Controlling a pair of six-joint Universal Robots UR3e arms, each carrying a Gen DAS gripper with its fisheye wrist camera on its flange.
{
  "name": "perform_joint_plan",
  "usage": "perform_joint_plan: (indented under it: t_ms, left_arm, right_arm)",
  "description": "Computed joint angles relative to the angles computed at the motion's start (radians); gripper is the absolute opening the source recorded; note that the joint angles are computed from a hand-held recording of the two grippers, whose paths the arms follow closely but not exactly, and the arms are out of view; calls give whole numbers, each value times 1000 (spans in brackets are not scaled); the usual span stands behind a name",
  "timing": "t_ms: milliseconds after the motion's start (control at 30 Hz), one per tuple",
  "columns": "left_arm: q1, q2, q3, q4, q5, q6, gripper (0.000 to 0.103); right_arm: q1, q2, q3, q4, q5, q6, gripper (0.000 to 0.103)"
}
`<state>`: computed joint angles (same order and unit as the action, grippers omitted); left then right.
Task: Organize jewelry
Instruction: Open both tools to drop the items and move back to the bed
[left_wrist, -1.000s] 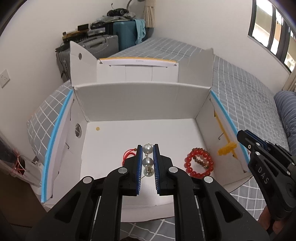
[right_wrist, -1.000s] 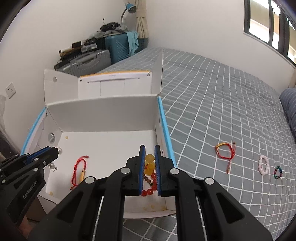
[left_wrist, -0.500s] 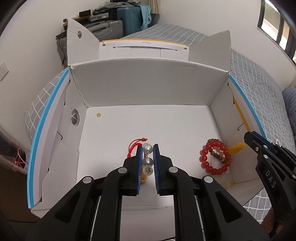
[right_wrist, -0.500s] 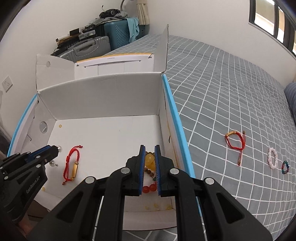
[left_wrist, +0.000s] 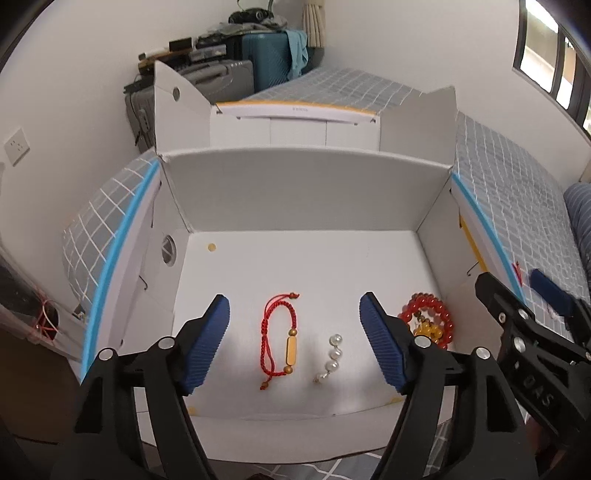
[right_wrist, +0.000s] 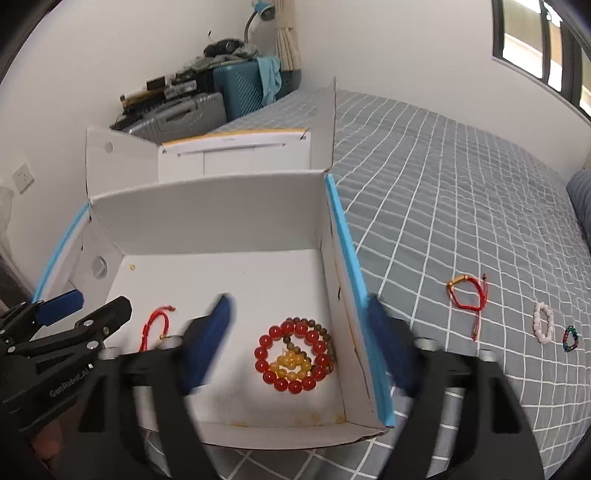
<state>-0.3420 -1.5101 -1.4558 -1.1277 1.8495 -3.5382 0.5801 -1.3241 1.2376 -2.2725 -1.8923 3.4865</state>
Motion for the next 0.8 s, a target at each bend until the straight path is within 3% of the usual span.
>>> perform_joint_plan:
  t_ms: [267, 567, 667, 800]
  left_arm:
    - [-24, 24, 10, 21, 19, -2, 96]
    - [-91, -51, 125, 10, 14, -28, 97]
    - [-157, -134, 222, -2, -8, -43, 97]
    - [-263, -320, 455, -48, 35, -56, 97]
  right_arm:
    - [-11, -48, 26, -11, -33, 11, 96]
    - [-96, -222, 147, 48, -58, 20, 96]
    - [-206, -360, 244, 87, 21, 0, 96]
    - [-405, -534, 354, 131, 49, -69, 96]
